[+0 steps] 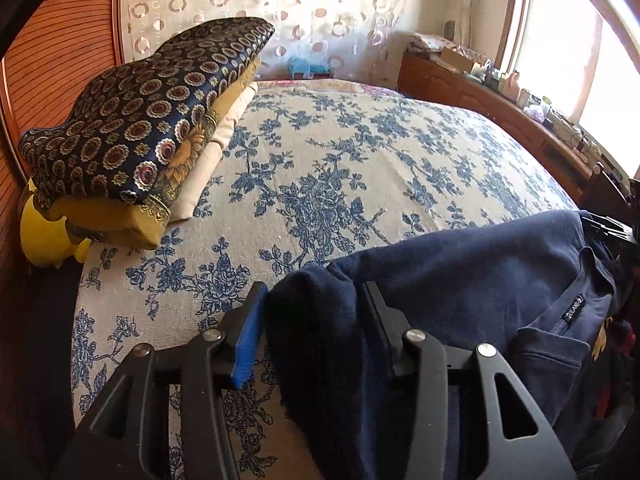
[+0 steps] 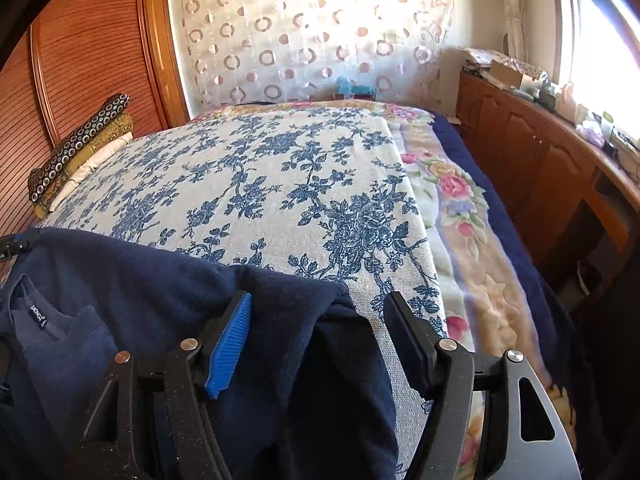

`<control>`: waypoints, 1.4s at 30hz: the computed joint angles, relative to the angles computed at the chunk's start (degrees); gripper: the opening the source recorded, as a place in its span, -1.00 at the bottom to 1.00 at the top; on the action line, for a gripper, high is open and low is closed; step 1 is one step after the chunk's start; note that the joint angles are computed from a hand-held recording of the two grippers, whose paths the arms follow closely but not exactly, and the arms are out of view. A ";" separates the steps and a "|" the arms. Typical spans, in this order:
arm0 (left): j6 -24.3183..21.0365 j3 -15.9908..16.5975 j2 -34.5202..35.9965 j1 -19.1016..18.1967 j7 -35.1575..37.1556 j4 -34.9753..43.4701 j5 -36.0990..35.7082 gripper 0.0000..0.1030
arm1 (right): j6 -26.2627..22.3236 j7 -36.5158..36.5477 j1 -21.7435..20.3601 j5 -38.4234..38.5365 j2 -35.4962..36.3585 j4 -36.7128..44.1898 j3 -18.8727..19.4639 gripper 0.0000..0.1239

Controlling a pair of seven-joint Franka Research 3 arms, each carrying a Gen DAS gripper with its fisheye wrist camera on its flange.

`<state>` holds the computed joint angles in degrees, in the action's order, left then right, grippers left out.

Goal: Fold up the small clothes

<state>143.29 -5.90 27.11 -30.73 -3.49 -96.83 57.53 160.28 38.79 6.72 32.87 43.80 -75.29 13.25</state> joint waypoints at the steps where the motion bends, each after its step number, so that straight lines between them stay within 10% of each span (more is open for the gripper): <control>1: -0.30 -0.09 0.15 0.03 0.44 0.25 -0.25 -0.02 | -0.40 0.03 0.08 -0.26 0.19 0.36 -0.11 0.12; 20: -0.76 0.16 0.94 -0.25 2.60 1.29 -1.07 0.18 | -1.74 -7.12 -1.65 4.98 -2.46 -3.39 2.03 -0.54; 25: 5.02 0.05 0.19 0.27 1.51 -0.27 -0.45 -0.70 | -0.29 -9.95 -2.63 7.54 -3.84 -5.84 3.59 -0.65; 35: 2.98 -0.89 -10.91 -4.75 -15.56 -6.19 19.15 -0.74 | -0.98 -38.19 -16.59 38.52 -17.68 -20.93 17.04 -0.69; 42: -5.70 -6.50 -18.77 -4.60 -20.07 -7.88 29.07 -0.74 | -9.56 -53.73 -21.16 57.02 -30.78 -29.78 16.35 -0.70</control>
